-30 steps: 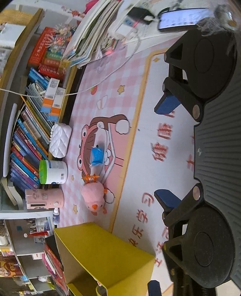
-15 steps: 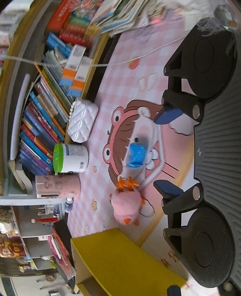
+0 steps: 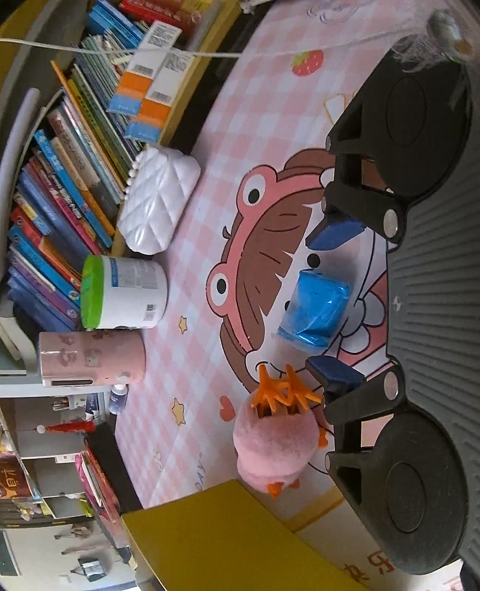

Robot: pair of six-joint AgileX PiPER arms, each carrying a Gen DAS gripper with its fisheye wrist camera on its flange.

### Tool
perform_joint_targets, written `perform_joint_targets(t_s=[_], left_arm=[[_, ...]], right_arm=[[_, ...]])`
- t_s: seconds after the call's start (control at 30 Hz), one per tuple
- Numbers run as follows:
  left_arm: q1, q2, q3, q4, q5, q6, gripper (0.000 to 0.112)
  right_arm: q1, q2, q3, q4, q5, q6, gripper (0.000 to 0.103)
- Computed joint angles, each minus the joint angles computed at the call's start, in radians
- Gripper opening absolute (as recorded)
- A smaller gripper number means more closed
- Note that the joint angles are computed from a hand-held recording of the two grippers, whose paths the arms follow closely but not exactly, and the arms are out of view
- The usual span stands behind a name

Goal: Organize objects
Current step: 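Move the right tool to the blue wrapped packet and close on it, then close the left tool on the small pink chick plush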

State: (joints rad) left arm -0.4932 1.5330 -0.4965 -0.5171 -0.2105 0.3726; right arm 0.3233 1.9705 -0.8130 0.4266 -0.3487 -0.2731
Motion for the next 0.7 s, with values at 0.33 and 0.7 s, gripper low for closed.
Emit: perform_joint_targets(t_s=[0.33,0.7], left_arm=[[-0.033,0.097,-0.097,-0.151,-0.028,0.11,0.089],[-0.057,0.381,-0.368,-0.501,-0.133,0.37,0.096]], right_arm=[[-0.061,-0.07,0.1,-0.171,-0.06,0.175,0.038],[-0.093,-0.321,0.37,-0.124,-0.086,0.228,0.038]])
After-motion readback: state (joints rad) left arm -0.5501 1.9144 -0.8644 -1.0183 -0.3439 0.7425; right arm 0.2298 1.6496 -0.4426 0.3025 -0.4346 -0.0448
